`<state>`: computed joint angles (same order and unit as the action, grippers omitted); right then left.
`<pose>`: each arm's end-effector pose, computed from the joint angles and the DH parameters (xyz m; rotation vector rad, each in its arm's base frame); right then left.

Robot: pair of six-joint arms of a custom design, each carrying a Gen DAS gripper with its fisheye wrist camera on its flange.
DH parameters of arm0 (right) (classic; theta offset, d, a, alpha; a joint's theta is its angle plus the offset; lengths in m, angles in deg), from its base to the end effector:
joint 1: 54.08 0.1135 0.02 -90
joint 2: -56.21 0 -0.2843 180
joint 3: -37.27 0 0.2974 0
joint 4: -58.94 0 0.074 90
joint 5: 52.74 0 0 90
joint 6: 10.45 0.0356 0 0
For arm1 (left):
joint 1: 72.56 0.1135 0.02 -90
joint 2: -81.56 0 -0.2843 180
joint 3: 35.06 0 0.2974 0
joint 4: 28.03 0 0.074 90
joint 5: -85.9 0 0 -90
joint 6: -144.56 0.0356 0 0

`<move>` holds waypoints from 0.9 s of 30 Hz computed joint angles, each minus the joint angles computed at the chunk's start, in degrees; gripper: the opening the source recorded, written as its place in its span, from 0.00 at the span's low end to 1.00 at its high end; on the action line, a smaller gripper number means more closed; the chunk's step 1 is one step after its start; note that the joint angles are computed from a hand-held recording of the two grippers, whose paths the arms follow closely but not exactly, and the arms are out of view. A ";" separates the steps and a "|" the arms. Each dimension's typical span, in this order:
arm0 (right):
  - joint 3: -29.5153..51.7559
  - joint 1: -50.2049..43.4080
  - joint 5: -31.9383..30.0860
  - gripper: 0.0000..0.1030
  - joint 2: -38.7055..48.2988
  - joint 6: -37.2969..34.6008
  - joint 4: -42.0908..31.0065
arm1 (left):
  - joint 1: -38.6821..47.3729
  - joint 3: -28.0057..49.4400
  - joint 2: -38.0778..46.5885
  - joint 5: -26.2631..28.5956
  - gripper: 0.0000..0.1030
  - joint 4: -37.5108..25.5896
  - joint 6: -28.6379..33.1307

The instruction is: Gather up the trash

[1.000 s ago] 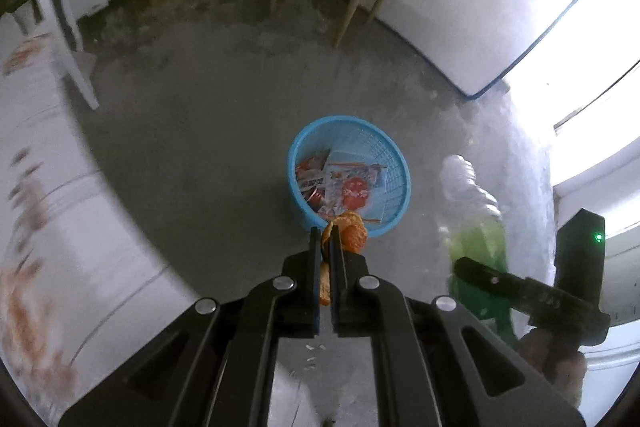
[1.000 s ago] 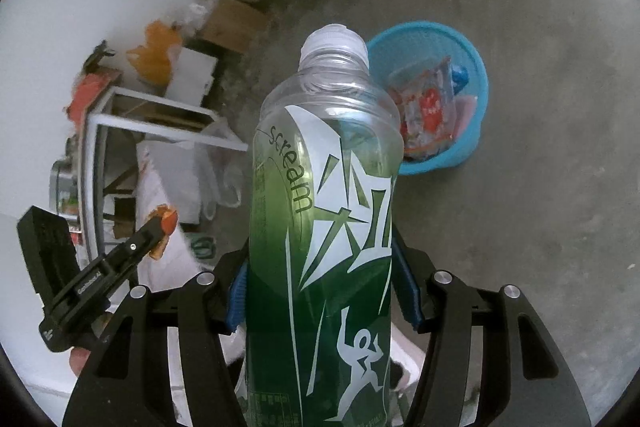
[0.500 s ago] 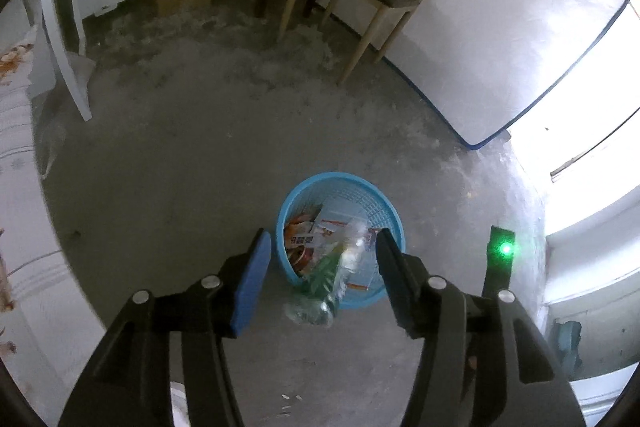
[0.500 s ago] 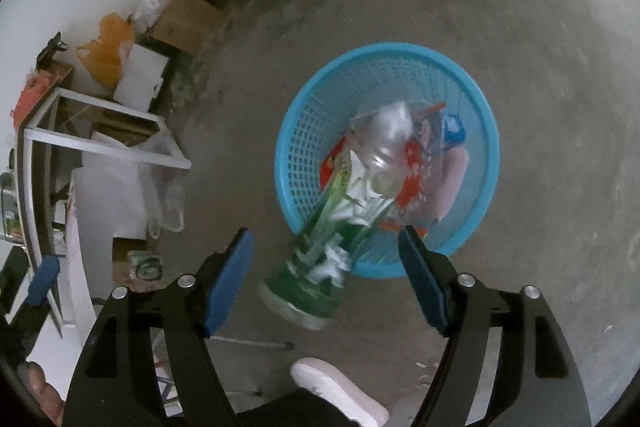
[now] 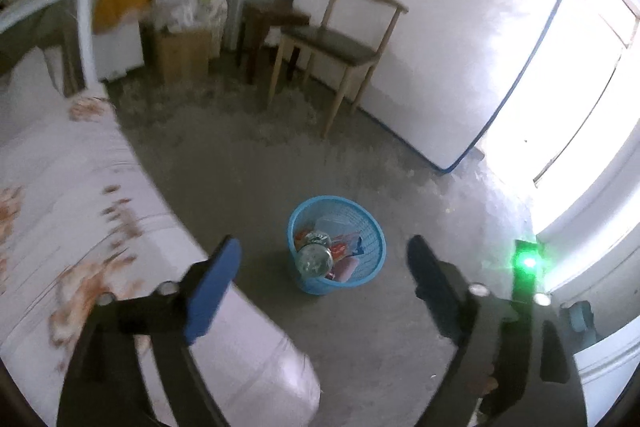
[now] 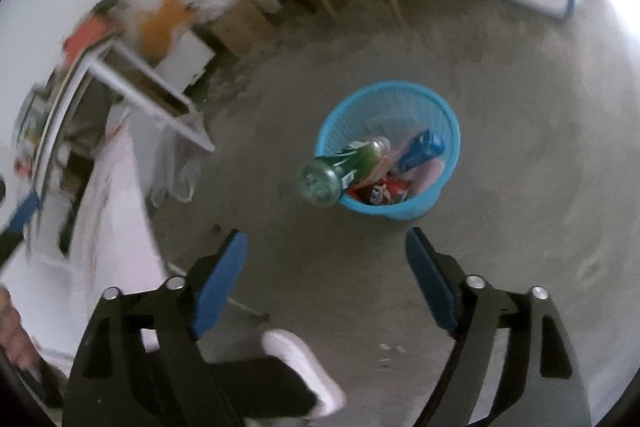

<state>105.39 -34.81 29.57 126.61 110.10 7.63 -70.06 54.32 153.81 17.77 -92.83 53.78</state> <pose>0.2690 0.0991 0.2815 0.1963 2.5659 0.5132 0.2899 -0.0006 0.3927 0.1091 2.3677 -0.4429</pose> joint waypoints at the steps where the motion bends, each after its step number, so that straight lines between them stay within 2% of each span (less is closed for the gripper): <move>1: -0.27 3.75 4.07 0.88 -3.23 0.05 -1.62 | 0.85 -2.23 -3.91 0.18 0.93 -0.56 0.27; 4: 0.60 14.47 15.46 0.93 -8.26 1.39 -5.65 | 1.80 -7.06 -12.93 -2.16 0.95 -3.32 -0.09; 7: 2.97 29.46 32.40 0.93 -10.04 5.59 -11.05 | 2.10 -10.26 -19.56 -5.39 0.95 -7.11 -1.55; 12: 5.03 44.15 48.37 0.93 -9.96 8.61 -13.76 | 1.66 -15.83 -31.37 -14.50 0.95 -10.55 -4.57; 14: 6.63 47.67 52.85 0.93 -8.81 11.33 -16.42 | -1.80 -18.16 -36.09 -22.46 0.95 -11.56 -7.94; 17: 8.30 51.35 57.21 0.93 -6.60 16.25 -20.77 | -6.09 -20.09 -40.96 -30.14 0.95 -13.89 -12.49; 20: 10.50 52.99 57.72 0.93 -3.03 19.46 -25.12 | -15.23 -20.96 -42.27 -41.30 0.95 -18.08 -20.57; 24: 11.73 52.97 56.32 0.93 -1.50 21.66 -28.02 | -21.06 -20.19 -41.32 -47.65 0.95 -23.14 -25.41; 27: 11.38 52.03 55.37 0.93 -1.78 22.70 -28.84 | -22.30 -19.91 -40.08 -50.35 0.95 -23.90 -25.70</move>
